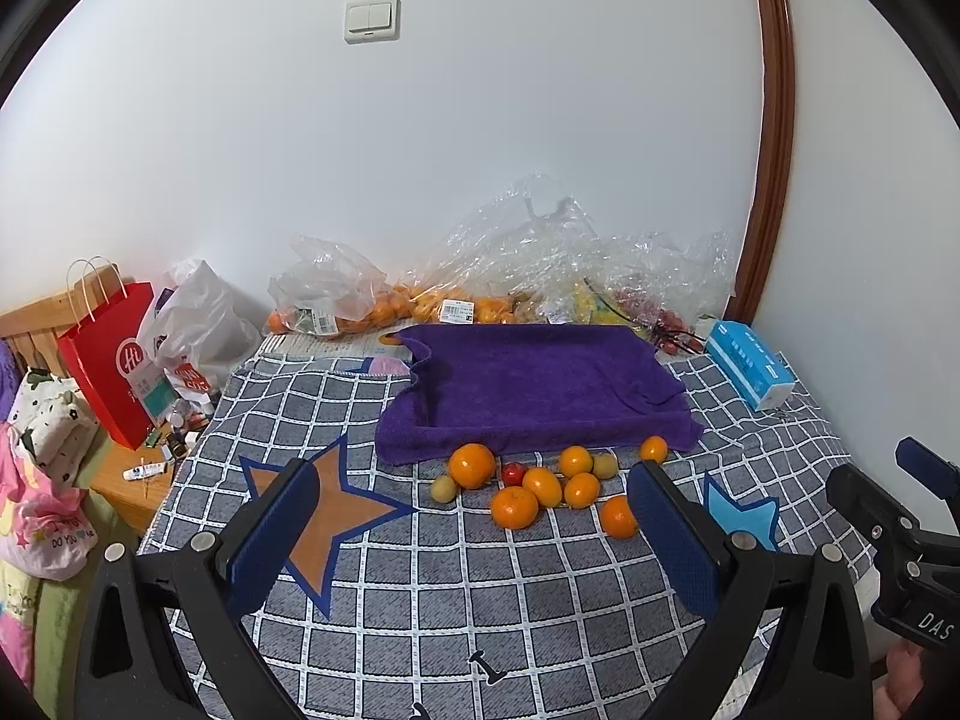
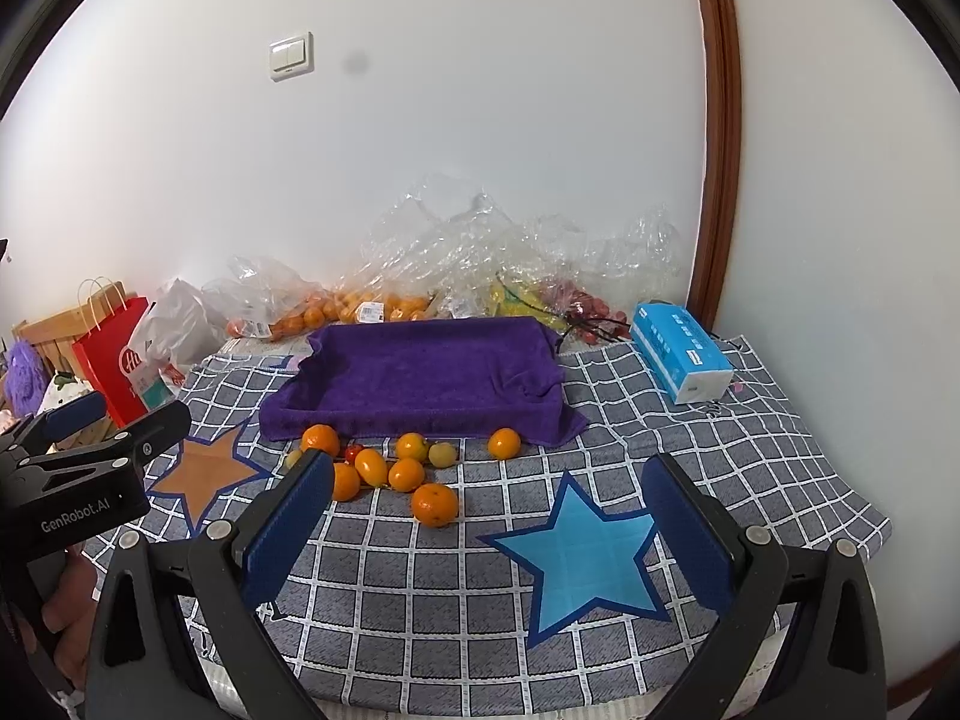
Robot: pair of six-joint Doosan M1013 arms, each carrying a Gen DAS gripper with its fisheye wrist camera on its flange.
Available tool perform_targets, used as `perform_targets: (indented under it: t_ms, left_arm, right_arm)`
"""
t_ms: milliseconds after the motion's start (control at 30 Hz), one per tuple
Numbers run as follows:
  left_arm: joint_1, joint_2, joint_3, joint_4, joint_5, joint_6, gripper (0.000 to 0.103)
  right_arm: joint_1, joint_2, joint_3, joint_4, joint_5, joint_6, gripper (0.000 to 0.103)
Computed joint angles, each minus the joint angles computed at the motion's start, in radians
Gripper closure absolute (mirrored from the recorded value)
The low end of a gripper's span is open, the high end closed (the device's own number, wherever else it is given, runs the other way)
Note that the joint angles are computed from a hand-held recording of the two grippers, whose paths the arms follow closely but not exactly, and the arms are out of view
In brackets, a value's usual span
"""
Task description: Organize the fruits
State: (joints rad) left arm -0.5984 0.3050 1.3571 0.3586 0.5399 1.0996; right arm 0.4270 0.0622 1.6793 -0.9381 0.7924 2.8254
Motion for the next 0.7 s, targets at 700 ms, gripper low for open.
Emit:
perform_targets:
  t_ms: [700]
  left_arm:
    - [0.007,0.031,-0.022,0.015,0.016,-0.008,0.000]
  right_arm:
    - [-0.007,0.058,-0.030,-0.039,0.040,-0.018,0.001]
